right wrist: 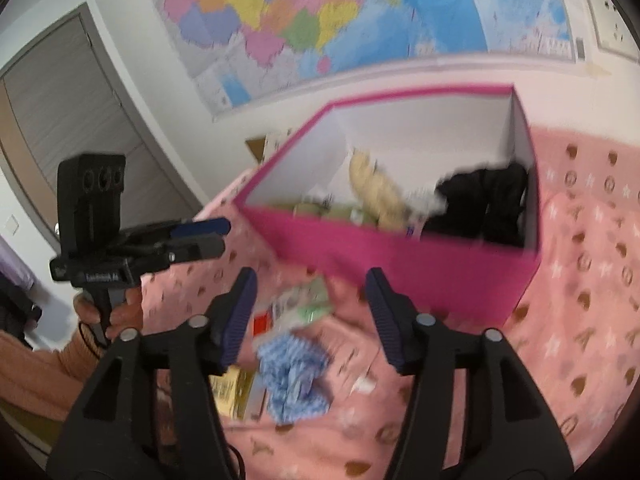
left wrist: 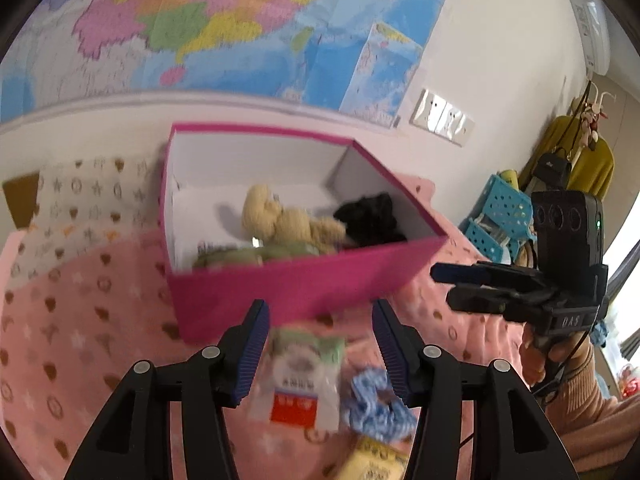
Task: Organize soft objects
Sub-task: 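Move the right gripper to the blue gingham scrunchie and grasp it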
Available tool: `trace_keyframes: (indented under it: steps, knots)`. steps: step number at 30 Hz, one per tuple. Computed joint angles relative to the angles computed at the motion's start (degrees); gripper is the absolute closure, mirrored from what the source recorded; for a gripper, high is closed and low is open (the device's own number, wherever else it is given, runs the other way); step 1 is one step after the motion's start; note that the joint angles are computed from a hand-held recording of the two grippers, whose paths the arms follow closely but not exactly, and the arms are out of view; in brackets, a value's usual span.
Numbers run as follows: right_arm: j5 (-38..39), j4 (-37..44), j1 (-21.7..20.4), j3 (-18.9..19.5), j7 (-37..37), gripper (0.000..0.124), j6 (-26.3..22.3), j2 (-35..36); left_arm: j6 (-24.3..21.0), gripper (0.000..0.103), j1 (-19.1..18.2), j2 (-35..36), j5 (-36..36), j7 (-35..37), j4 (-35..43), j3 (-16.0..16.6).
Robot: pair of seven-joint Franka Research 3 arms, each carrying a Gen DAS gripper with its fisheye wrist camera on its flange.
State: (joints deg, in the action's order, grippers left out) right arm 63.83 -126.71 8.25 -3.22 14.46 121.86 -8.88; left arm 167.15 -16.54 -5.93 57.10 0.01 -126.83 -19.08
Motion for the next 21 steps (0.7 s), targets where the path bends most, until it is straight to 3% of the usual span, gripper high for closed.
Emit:
trace_keyframes:
  steps: [9, 13, 21]
  knots:
    - [-4.7, -5.2, 1.2, 1.4, 1.3, 0.065, 2.6, 0.6, 2.0, 0.049, -3.1, 4.5, -4.8, 3.0, 0.2, 0.1]
    - [-4.2, -6.0, 1.8, 1.8, 0.9, 0.082, 4.3, 0.5, 2.0, 0.049, -4.7, 5.9, -5.3, 3.6, 0.9, 0.8]
    - [-4.2, -6.7, 2.1, 1.6, 0.4, 0.099, 5.2, 0.4, 3.2, 0.049, -6.1, 6.2, -5.3, 3.0, -0.1, 1.5]
